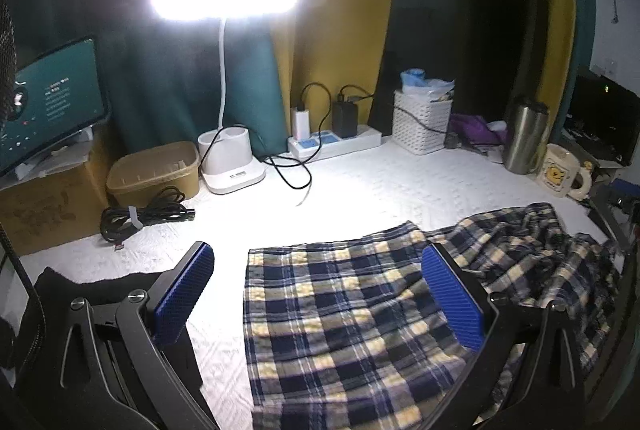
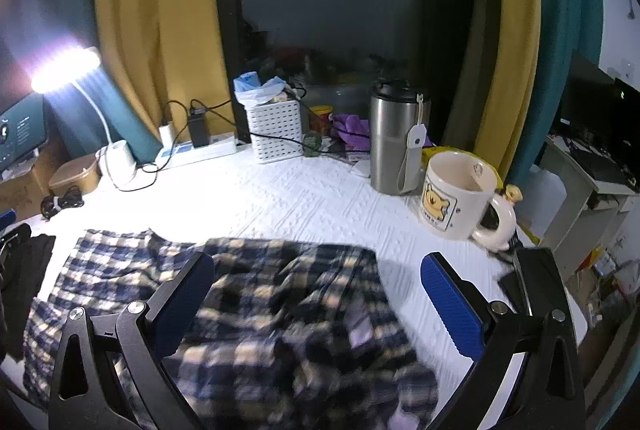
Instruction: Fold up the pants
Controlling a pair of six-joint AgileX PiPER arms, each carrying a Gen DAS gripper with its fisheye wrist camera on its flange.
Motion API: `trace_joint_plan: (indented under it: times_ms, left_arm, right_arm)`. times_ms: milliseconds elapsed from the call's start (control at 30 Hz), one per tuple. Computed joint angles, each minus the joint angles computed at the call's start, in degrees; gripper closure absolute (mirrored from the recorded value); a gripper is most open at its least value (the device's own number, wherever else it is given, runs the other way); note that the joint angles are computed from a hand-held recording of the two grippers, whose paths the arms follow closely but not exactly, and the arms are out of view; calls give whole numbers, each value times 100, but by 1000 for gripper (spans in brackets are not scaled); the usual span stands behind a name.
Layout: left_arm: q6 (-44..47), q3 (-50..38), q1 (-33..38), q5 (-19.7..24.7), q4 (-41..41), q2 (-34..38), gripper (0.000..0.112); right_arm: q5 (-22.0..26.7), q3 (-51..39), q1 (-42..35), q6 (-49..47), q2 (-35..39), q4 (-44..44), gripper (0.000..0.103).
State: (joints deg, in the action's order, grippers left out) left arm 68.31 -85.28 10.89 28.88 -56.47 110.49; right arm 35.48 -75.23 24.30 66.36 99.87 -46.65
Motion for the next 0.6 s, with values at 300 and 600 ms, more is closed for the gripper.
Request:
trace_joint_plan:
  times_ms: [300, 600]
  left_arm:
    - [-1925, -1901, -207, 394, 1953, 1393, 10]
    - [-3466, -4179, -246, 1580, 3472, 3019, 19]
  right_arm:
    - [-564, -933, -999, -2119, 1098, 1851, 8]
    - [-276, -1921, -1588, -4438, 2333, 4147, 21]
